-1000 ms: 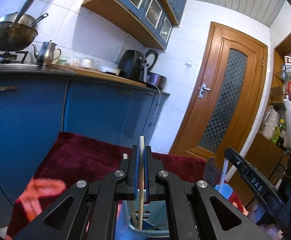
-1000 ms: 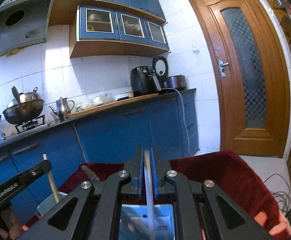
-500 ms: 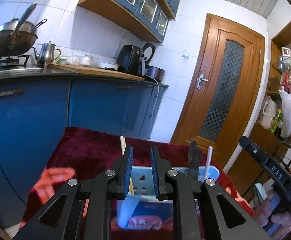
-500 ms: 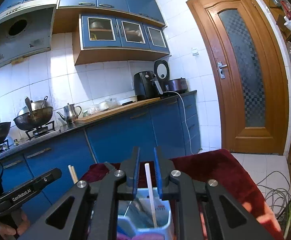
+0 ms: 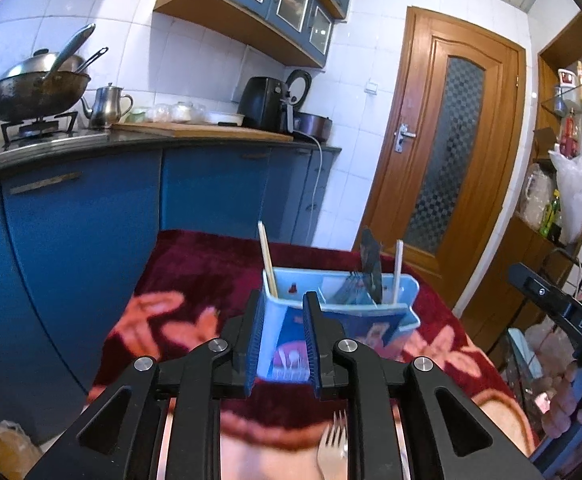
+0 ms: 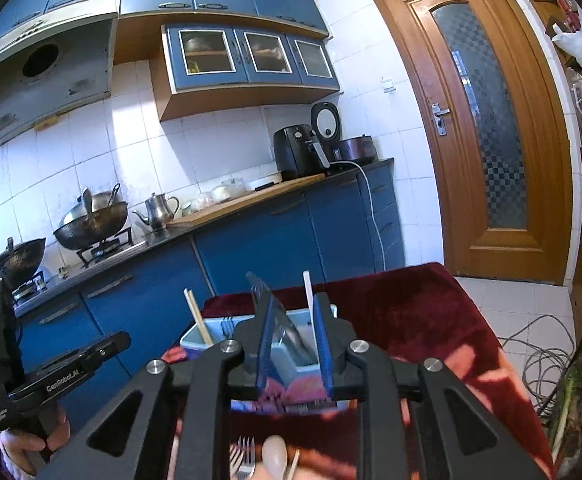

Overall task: Organize utensils
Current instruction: 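Lower the left tool and close it on a beige plastic fork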

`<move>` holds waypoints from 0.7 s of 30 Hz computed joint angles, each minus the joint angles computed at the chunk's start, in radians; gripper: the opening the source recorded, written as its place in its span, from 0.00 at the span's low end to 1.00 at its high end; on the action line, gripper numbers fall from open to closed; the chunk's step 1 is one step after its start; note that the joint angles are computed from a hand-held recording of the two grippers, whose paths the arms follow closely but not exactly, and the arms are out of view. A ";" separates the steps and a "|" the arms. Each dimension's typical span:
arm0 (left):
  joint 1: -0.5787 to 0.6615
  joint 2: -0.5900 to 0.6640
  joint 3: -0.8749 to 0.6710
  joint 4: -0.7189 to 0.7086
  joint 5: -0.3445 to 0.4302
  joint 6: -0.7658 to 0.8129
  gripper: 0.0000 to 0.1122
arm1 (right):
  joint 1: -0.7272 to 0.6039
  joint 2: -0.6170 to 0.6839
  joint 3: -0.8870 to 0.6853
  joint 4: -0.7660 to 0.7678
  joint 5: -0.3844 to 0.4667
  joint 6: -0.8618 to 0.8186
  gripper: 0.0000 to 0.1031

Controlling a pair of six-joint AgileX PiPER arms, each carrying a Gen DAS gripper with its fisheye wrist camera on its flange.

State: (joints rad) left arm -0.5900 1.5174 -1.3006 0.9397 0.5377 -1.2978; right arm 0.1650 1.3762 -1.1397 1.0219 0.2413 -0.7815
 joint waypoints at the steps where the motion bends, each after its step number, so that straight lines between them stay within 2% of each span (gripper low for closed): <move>1: -0.007 -0.008 0.009 -0.016 0.003 0.015 0.18 | 0.000 -0.015 0.013 -0.021 0.009 0.020 0.22; 4: -0.032 -0.029 0.037 -0.057 0.012 0.050 0.18 | 0.018 -0.059 0.053 -0.162 0.009 0.154 0.22; 7: -0.057 -0.043 0.059 -0.066 0.021 0.063 0.18 | 0.026 -0.090 0.091 -0.196 0.012 0.190 0.24; 10: -0.075 -0.048 0.072 -0.103 0.026 0.099 0.19 | 0.022 -0.104 0.125 -0.154 0.032 0.166 0.25; 16: -0.064 -0.045 0.117 -0.246 -0.010 0.206 0.23 | 0.019 -0.119 0.197 -0.144 0.049 0.180 0.26; 21: -0.047 -0.006 0.129 -0.353 -0.018 0.298 0.23 | 0.005 -0.130 0.269 -0.038 0.061 0.083 0.31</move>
